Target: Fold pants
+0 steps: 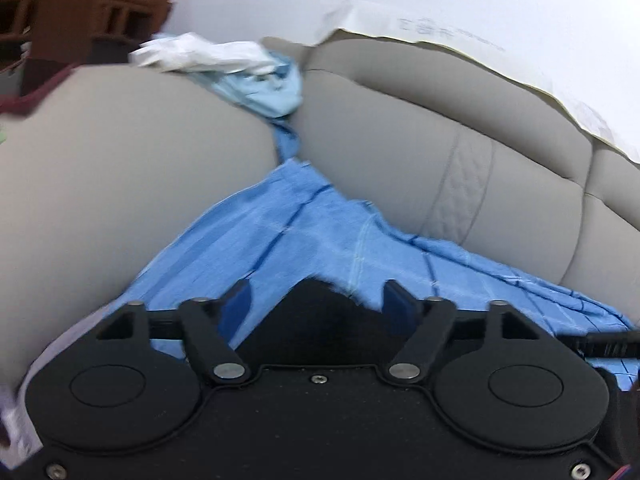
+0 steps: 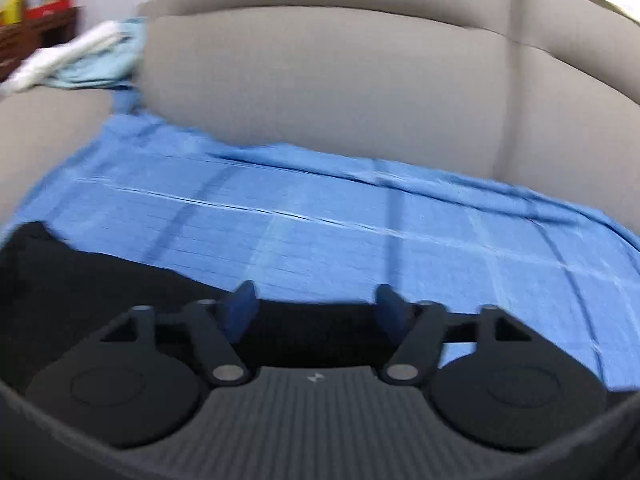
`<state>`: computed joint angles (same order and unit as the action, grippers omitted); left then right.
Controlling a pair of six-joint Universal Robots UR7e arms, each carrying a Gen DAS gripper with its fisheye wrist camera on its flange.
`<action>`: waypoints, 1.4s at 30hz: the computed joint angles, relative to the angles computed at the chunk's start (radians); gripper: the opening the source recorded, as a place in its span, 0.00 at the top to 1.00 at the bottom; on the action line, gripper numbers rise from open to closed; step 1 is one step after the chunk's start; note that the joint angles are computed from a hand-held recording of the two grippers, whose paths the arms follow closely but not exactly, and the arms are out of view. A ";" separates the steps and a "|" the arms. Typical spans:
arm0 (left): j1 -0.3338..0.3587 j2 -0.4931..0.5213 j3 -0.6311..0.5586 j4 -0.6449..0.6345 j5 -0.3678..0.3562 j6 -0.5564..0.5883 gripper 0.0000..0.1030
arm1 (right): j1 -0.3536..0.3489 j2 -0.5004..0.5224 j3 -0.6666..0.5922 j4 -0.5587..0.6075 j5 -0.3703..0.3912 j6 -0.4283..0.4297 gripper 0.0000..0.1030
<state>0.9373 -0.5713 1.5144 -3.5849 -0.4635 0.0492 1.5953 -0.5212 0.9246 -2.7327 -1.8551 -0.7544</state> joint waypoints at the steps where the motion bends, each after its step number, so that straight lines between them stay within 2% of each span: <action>1: -0.003 -0.007 0.029 -0.024 0.012 -0.013 0.24 | 0.004 -0.001 -0.003 0.021 0.029 -0.013 0.16; 4: -0.007 -0.040 0.124 -0.016 0.056 -0.138 0.23 | 0.027 0.013 -0.024 0.090 0.099 -0.094 0.15; 6: -0.002 -0.078 0.190 0.039 0.041 -0.247 0.23 | 0.043 0.039 -0.059 0.162 0.139 -0.149 0.15; 9: 0.015 -0.130 0.258 0.092 -0.015 -0.350 0.24 | 0.060 0.096 -0.153 0.330 0.205 -0.172 0.15; 11: 0.031 -0.169 0.303 0.100 -0.085 -0.413 0.24 | 0.071 0.140 -0.215 0.425 0.231 -0.167 0.15; 13: 0.049 -0.202 0.342 0.102 -0.160 -0.477 0.25 | 0.085 0.189 -0.282 0.501 0.230 -0.158 0.15; 15: 0.054 -0.210 0.355 0.080 -0.182 -0.488 0.25 | 0.096 0.237 -0.343 0.552 0.214 -0.153 0.15; 17: 0.057 -0.220 0.362 0.080 -0.198 -0.504 0.26 | 0.100 0.267 -0.388 0.609 0.208 -0.145 0.24; 18: 0.058 -0.224 0.366 0.082 -0.205 -0.511 0.26 | 0.100 0.274 -0.398 0.638 0.214 -0.138 0.39; 21: 0.059 -0.231 0.367 0.078 -0.243 -0.504 0.27 | 0.100 0.241 -0.338 0.608 0.225 -0.184 0.55; 25: 0.063 -0.241 0.367 0.109 -0.306 -0.527 0.27 | 0.087 0.215 -0.325 0.625 0.267 -0.161 0.71; 28: 0.075 -0.247 0.364 0.167 -0.361 -0.615 0.27 | 0.081 0.205 -0.314 0.616 0.292 -0.146 0.71; 33: 0.090 -0.220 0.349 0.090 -0.390 -0.665 0.26 | 0.085 0.190 -0.275 0.577 0.281 -0.180 0.71; 35: 0.095 -0.194 0.323 0.054 -0.380 -0.695 0.28 | 0.085 0.191 -0.269 0.564 0.275 -0.180 0.67; 36: 0.094 -0.179 0.307 0.044 -0.359 -0.704 0.29 | 0.086 0.194 -0.268 0.551 0.269 -0.177 0.56; 37: 0.091 -0.163 0.288 0.040 -0.332 -0.700 0.35 | 0.088 0.194 -0.256 0.516 0.258 -0.176 0.41; 39: 0.077 -0.135 0.243 0.094 -0.242 -0.693 0.65 | 0.089 0.207 -0.259 0.484 0.236 -0.183 0.33; 40: 0.068 -0.119 0.214 0.148 -0.171 -0.684 0.81 | 0.090 0.221 -0.286 0.506 0.224 -0.173 0.40; 42: 0.052 -0.087 0.177 0.129 -0.107 -0.603 0.85 | 0.085 0.253 -0.365 0.610 0.246 -0.123 0.62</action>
